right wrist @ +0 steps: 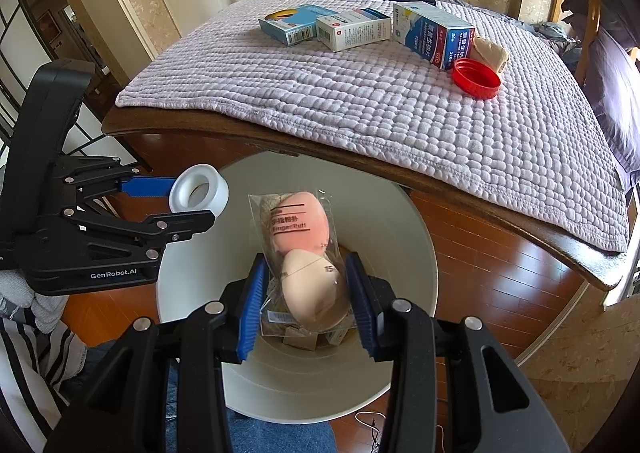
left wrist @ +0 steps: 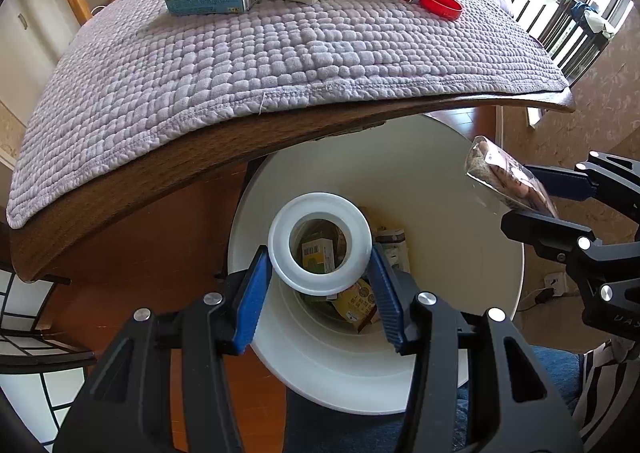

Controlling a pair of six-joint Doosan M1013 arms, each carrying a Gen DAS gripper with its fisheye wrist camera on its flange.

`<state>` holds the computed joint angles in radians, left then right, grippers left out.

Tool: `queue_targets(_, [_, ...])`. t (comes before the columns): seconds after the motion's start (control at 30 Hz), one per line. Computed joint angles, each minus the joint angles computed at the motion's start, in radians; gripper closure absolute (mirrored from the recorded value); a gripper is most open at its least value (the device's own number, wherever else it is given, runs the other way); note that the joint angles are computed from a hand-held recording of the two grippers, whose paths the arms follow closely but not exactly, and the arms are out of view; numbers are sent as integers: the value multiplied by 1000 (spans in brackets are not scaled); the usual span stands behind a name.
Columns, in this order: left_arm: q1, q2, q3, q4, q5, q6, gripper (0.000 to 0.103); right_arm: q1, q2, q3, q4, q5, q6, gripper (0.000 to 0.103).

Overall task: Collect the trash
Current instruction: 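Lower the held tape roll and bagged sponges into the white bin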

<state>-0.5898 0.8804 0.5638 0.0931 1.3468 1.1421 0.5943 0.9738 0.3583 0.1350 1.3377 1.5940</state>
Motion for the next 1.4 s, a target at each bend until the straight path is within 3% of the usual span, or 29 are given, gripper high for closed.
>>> queue_targets(0.77, [-5, 28, -6, -6, 16, 20, 52, 2, -20, 62, -9, -10, -7, 63])
queue_targets(1.3, [3, 56, 8, -37, 11, 41, 52, 3, 62, -58, -16, 76, -8, 62])
queue_targets(1.33, [3, 54, 13, -43, -2, 49, 51, 5, 49, -34, -9, 55, -16, 62])
queue_targets(1.37, [2, 51, 19, -44, -13, 54, 46, 6, 42, -22, -3, 38, -30, 50])
queue_targets(1.4, [1, 47, 27, -37, -27, 56, 39, 9, 39, -16, -19, 23, -31, 32])
